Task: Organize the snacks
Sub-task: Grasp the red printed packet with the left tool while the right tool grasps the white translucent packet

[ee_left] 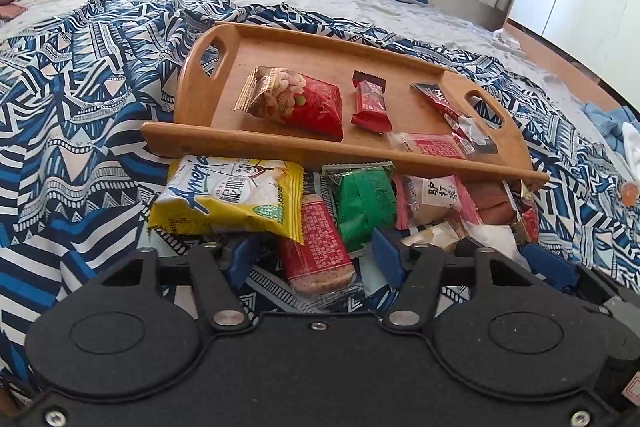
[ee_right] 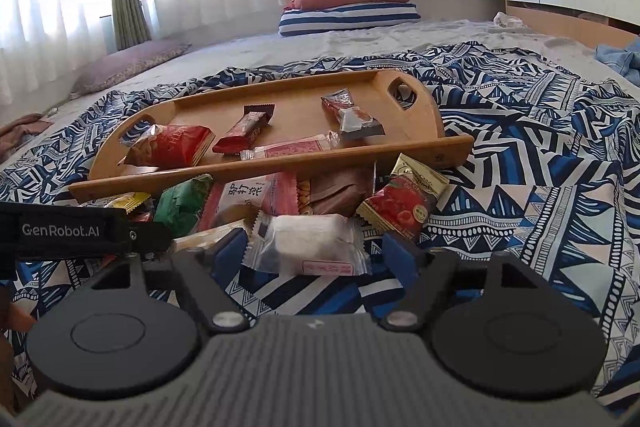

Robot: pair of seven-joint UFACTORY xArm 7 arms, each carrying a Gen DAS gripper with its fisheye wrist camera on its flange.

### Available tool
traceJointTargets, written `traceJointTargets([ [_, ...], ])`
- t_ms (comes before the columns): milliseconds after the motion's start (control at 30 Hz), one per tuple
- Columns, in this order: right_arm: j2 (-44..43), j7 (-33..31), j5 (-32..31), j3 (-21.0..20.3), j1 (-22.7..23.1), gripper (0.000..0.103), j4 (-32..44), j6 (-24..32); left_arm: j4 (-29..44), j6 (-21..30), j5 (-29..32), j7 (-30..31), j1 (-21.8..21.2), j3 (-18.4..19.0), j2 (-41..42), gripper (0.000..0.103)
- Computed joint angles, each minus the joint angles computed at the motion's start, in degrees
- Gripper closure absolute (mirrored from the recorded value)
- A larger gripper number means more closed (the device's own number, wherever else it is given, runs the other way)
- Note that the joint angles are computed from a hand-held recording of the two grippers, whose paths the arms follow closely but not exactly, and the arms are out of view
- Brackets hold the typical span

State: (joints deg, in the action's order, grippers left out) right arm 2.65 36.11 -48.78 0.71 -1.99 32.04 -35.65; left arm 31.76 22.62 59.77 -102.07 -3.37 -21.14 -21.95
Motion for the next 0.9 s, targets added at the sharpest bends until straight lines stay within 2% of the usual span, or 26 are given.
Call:
traceJointTargets([
  [33, 0.1, -0.2, 0.1, 0.0, 0.1, 0.017, 0.1, 0.0, -0.1, 0.9, -0.1, 0.4, -0.3, -0.3, -0.3, 0.060],
  [133, 0.5, -0.2, 0.1, 0.2, 0.1, 0.016, 0.4, 0.1, -0.8, 2.0, -1.2, 2.5, -1.5, -0.2, -1.4, 0.070],
  [200, 0.5, 0.2, -0.1, 0.2, 0.0, 0.017, 0.5, 0.2, -1.5, 1.8, -2.4, 3.9, -2.1, 0.1, -2.4, 0.070],
  [233, 0.3, 0.7, -0.7, 0.2, -0.1, 0.020, 0.6, 0.6, -1.9, 1.4, -3.1, 4.7, -2.3, 0.2, -2.9, 0.071],
  [300, -0.6, 1.2, -1.6, 0.2, -0.1, 0.034, 0.5, 1.5, -2.6, 1.1, -4.7, 6.0, -2.5, -0.1, -4.1, 0.071],
  [467, -2.7, 2.9, -4.3, -0.7, 0.1, 0.046, -0.2, 2.7, -3.7, 2.2, -8.4, 9.6, -2.8, -2.1, -6.6, 0.071],
  [600, -4.0, 4.3, -6.5, -1.8, 0.1, 0.048, -1.1, 2.8, -4.8, 2.1, -11.8, 12.0, -2.9, -3.0, -8.2, 0.070],
  [767, -6.6, 2.4, -5.4, -2.6, 0.9, 0.047, -3.6, 3.5, -5.5, 3.1, -13.9, 12.9, -1.8, -5.6, -9.8, 0.070],
  [833, -7.3, 2.1, -5.7, -3.2, 1.2, 0.047, -4.3, 3.4, -5.3, 3.2, -13.8, 13.1, -1.1, -6.5, -9.7, 0.063],
  [900, -7.8, 1.7, -5.9, -3.8, 1.4, 0.047, -4.8, 3.3, -4.8, 3.2, -13.1, 12.8, -0.1, -7.3, -9.2, 0.062],
])
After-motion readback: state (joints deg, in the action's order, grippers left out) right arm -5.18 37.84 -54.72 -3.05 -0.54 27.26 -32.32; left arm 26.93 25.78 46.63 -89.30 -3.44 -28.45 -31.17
